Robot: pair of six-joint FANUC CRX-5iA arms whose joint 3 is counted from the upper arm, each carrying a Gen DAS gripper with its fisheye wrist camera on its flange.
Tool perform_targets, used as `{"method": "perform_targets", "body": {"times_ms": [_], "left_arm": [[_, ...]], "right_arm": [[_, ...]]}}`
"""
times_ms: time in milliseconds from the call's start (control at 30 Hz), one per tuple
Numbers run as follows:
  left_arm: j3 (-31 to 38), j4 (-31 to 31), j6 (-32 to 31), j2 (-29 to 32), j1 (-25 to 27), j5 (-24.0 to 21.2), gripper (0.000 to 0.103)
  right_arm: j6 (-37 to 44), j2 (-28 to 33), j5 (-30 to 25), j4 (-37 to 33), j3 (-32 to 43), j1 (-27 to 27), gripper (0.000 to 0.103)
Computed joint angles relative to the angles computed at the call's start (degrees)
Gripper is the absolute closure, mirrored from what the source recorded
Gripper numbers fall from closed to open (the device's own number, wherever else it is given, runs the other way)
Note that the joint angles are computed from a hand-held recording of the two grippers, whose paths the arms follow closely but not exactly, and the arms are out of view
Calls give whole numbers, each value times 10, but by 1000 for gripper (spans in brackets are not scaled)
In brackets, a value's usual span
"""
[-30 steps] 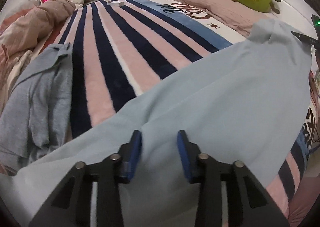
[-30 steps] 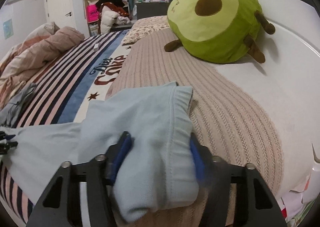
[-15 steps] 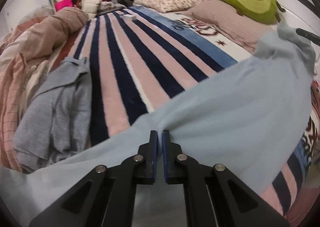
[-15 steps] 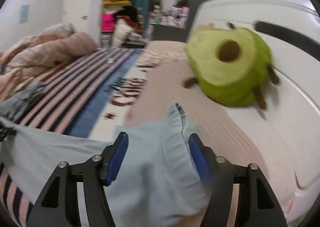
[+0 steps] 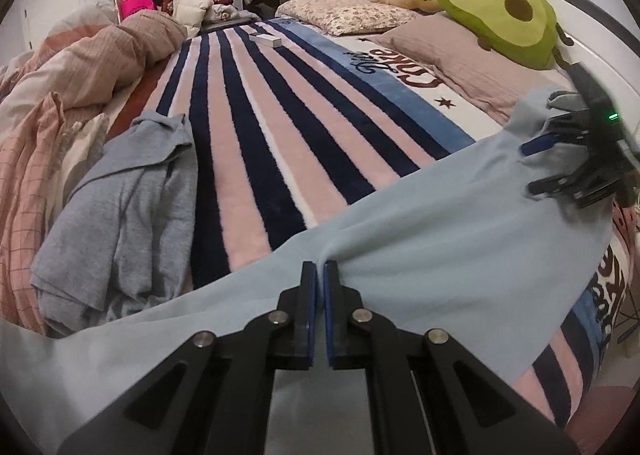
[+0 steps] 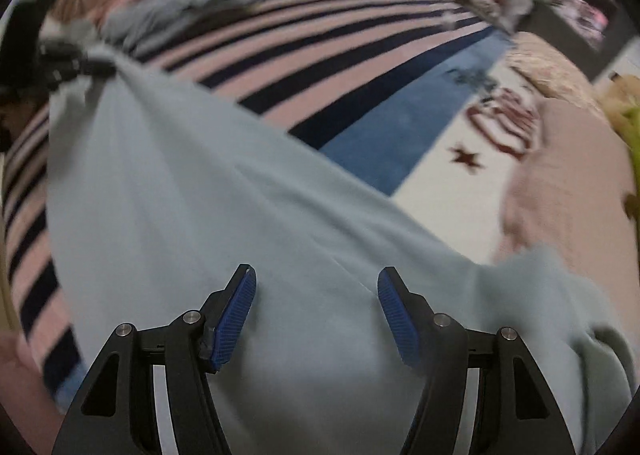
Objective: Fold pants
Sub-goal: 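Hold the pants with the left gripper while the right gripper pinches the fabric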
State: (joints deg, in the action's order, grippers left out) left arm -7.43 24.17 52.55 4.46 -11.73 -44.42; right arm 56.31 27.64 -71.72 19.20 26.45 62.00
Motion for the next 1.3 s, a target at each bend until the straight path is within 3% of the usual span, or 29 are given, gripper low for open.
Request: {"method": "perform_targets", "body": {"times_ms": [200,367,433,500,533,600,800,967,1233,1267,1300], "left_arm": [[-47,46,-39,-40,6,35,101],[-77,74,-61,-68,8,60,101],[-76,68,-54,-70,7,59,101],[-72,51,-44,-68,5,60,101],[-70,42,-36,-67,3,62,101],[-68,34,-24,-65,1,66,101],[-50,-5,10,-55,-4,71,101],[-53,0,10,-57,-2,72,101],[-58,-10,20,-59,-3,73,101],[-59,-9,21,-60,-3,76,101],[-62,-5,19,-62,-3,79,101]], "right_arm": [[55,16,1,-76,34,-27,36],[110,24,-20,-106,60,-28,38],[125,25,-25,-105,65,-21,69],[133,25,-27,-95,64,-12,89],[133,24,-29,-79,59,-5,96],[120,16,-18,-38,35,9,99],[41,2,-5,38,6,27,98],[50,-10,-9,-2,9,26,94],[55,-10,8,-5,-5,34,99],[57,-8,10,-12,2,30,99],[60,-4,8,-18,10,25,90]]}}
